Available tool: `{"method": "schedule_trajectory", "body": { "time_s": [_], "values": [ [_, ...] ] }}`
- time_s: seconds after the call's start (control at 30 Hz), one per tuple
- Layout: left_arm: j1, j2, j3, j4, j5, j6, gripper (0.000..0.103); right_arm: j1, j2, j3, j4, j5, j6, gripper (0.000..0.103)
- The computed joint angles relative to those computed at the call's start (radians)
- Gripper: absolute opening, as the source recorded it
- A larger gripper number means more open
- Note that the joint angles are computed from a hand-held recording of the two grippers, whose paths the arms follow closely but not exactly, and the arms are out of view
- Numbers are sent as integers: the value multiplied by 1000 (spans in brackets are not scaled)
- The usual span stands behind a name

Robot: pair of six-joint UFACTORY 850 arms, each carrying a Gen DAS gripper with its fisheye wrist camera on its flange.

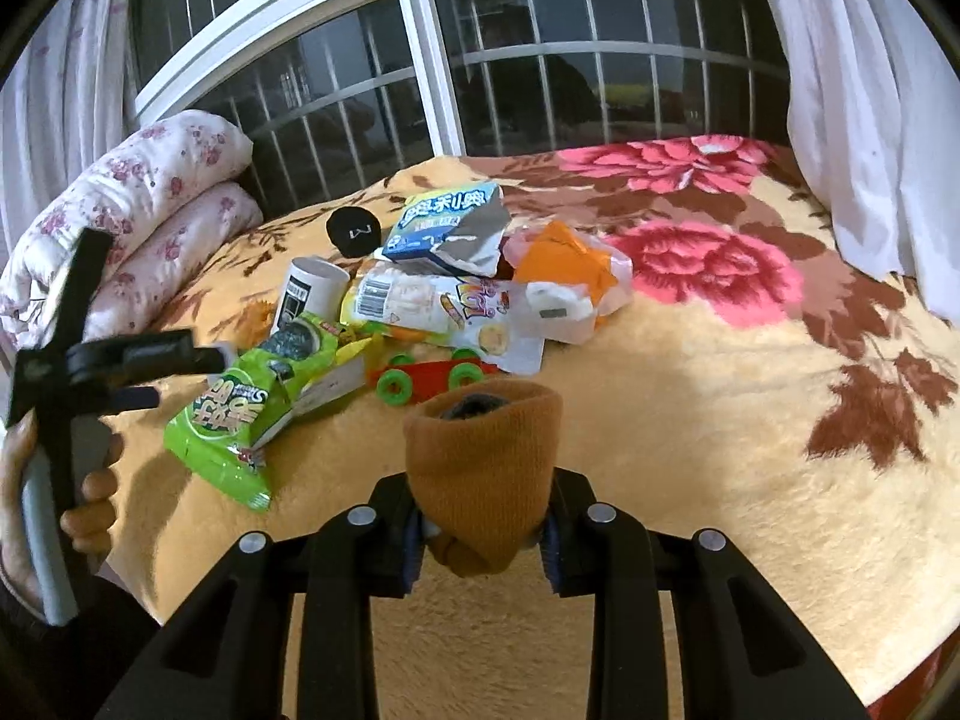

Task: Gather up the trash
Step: 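Grasp the orange knit cup with the right tool while the left tool grasps the white foam tube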

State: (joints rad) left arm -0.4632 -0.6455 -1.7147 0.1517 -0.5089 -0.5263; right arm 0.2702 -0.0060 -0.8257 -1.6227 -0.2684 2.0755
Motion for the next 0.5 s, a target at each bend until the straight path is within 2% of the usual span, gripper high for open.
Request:
{"method": "schedule_trajectory", "body": {
  "time_s": [0.1, 0.17, 0.3, 0.4, 0.5],
  "values": [
    [9, -66, -94, -130, -65, 56, 96, -12, 8, 13, -5, 18, 18, 30],
    [3, -84, -119, -94, -93, 30, 96, -18, 17, 21, -33, 23, 56, 30],
    [-3, -70, -94, -18, -98, -1, 96, -29, 29, 32, -76, 33, 115, 31],
    [9, -48, -59, -23, -77, 17, 96, -36, 34, 39, -122, 49, 167, 31],
    [17, -34, -40, 44, -71, -53, 96, -35, 35, 39, -137, 53, 185, 31]
  ]
}}
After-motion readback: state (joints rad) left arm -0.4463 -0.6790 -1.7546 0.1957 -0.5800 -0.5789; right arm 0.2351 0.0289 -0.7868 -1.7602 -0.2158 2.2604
